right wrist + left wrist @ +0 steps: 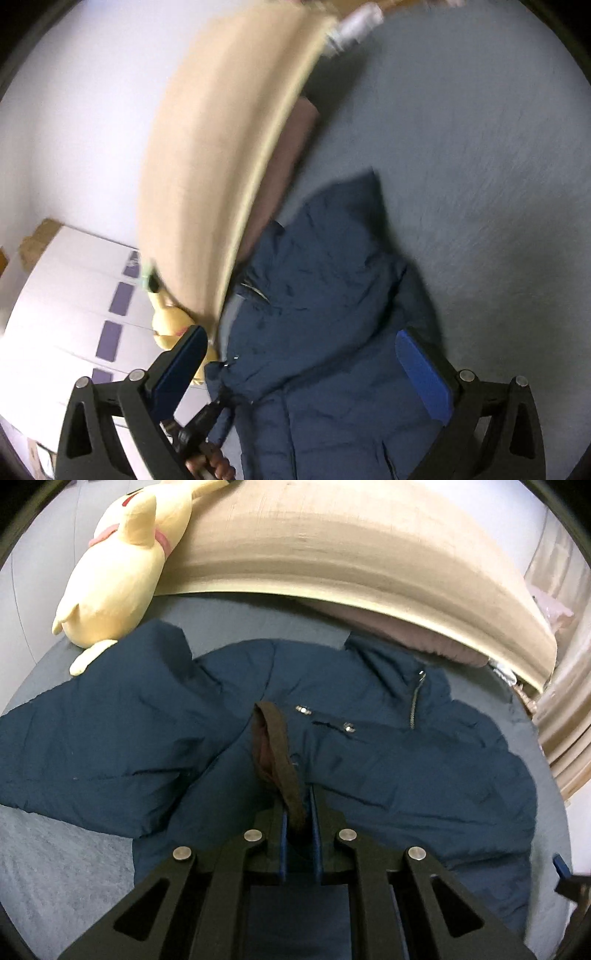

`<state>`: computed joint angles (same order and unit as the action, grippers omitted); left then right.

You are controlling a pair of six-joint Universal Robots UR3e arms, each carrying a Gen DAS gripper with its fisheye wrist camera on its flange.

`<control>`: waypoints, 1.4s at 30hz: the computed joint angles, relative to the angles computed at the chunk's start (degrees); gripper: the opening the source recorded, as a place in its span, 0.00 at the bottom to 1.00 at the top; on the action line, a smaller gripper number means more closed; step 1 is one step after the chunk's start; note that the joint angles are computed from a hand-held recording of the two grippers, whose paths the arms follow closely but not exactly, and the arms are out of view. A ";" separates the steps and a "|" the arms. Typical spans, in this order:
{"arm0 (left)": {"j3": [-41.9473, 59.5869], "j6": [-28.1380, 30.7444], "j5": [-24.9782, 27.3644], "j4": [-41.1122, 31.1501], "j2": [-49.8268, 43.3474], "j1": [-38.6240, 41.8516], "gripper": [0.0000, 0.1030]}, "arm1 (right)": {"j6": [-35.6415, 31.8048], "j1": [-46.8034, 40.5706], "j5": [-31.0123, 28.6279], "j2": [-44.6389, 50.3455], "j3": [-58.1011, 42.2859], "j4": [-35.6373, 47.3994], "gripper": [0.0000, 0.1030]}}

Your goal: Fold large clothes

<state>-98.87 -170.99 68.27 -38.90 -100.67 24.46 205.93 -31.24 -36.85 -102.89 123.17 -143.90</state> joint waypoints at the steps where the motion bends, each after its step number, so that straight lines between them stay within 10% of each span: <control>1: -0.69 0.40 0.02 0.56 0.01 0.06 0.11 | 3.87 1.47 0.18 4.88 -0.55 -4.65 1.00; 8: -2.23 1.31 -1.12 2.72 -0.63 0.73 0.11 | 14.91 7.57 -6.72 21.01 -5.69 -16.46 0.88; 10: -3.05 1.71 -0.84 4.22 0.05 0.85 0.11 | 12.18 8.96 -11.58 20.87 -9.58 -10.40 0.10; 17: -4.17 1.56 3.91 8.14 -4.63 -1.62 0.12 | 0.02 13.70 -23.36 21.09 -15.14 -0.31 0.18; 21: -5.98 1.59 1.47 9.98 -4.72 -0.13 0.15 | -5.60 10.91 -19.62 14.91 -13.31 3.31 0.73; 28: -10.51 1.75 -1.23 15.02 -3.76 1.59 0.16 | -9.30 11.16 -26.14 12.30 -20.72 5.79 0.83; 35: -9.79 1.85 -0.45 14.72 -4.08 1.00 0.16 | -8.53 11.95 -28.52 26.20 -28.14 2.61 0.82; 36: -10.12 1.94 -0.18 15.00 -3.85 0.92 0.16 | -8.79 11.75 -27.44 27.57 -28.74 2.90 0.68; 37: -10.16 1.92 -0.08 15.24 -3.94 0.81 0.16 | -9.26 12.23 -26.57 29.11 -29.57 3.79 0.19; 42: -8.89 1.78 1.47 15.09 -4.91 -0.46 0.17 | -10.11 16.94 -33.37 33.87 -35.78 7.60 0.17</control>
